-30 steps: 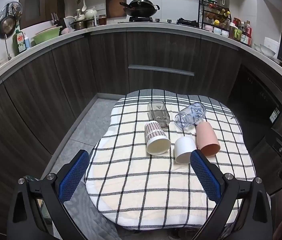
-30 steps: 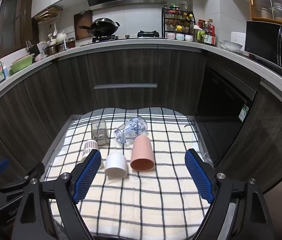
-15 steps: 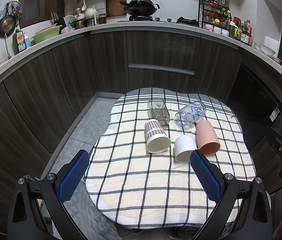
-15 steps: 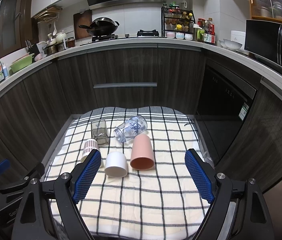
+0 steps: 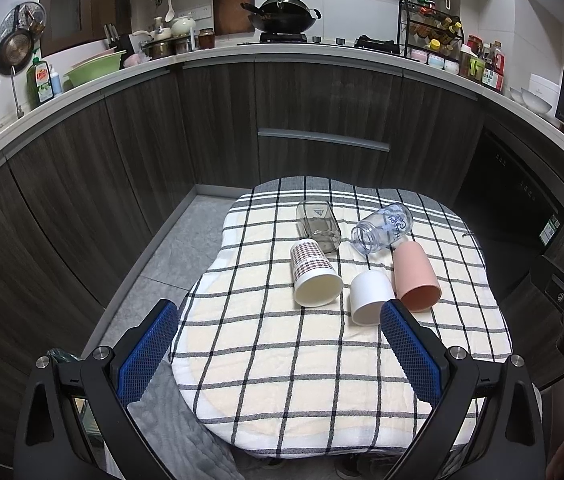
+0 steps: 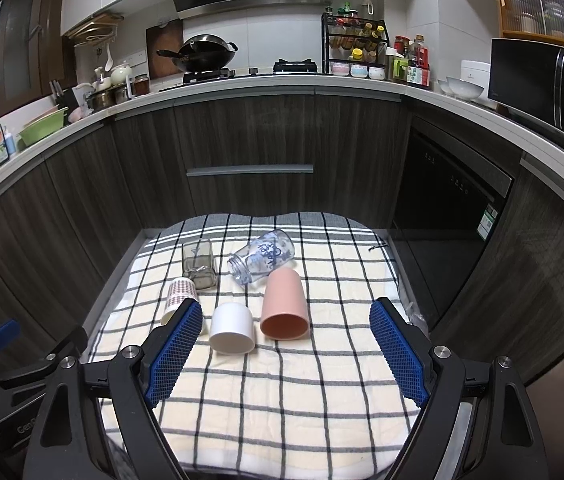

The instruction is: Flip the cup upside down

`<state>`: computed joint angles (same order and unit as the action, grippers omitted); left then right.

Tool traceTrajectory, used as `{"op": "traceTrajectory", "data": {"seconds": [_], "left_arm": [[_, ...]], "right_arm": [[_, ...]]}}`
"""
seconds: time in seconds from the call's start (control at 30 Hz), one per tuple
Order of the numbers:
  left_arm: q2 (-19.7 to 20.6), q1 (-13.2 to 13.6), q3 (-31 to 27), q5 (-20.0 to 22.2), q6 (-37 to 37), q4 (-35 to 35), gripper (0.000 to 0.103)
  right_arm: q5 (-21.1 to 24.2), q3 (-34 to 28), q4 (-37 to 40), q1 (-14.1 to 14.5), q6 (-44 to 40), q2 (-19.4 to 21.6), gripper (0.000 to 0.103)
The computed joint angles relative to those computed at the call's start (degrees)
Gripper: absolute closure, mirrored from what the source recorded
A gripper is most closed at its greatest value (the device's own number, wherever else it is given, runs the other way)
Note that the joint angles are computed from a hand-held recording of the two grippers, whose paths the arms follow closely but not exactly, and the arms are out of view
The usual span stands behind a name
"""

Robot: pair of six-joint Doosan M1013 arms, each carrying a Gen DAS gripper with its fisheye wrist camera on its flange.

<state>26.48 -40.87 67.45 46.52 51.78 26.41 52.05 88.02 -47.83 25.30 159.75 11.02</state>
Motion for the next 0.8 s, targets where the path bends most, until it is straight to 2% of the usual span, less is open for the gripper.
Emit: {"op": "traceTrajectory", "data": {"seconds": [0.8], "left_arm": [[-0.3, 0.0, 0.0, 0.0, -0.1, -0.1, 0.0]], "right_arm": [[-0.2, 0.6, -0.4, 0.2, 0.5, -0.3, 0.017]]}}
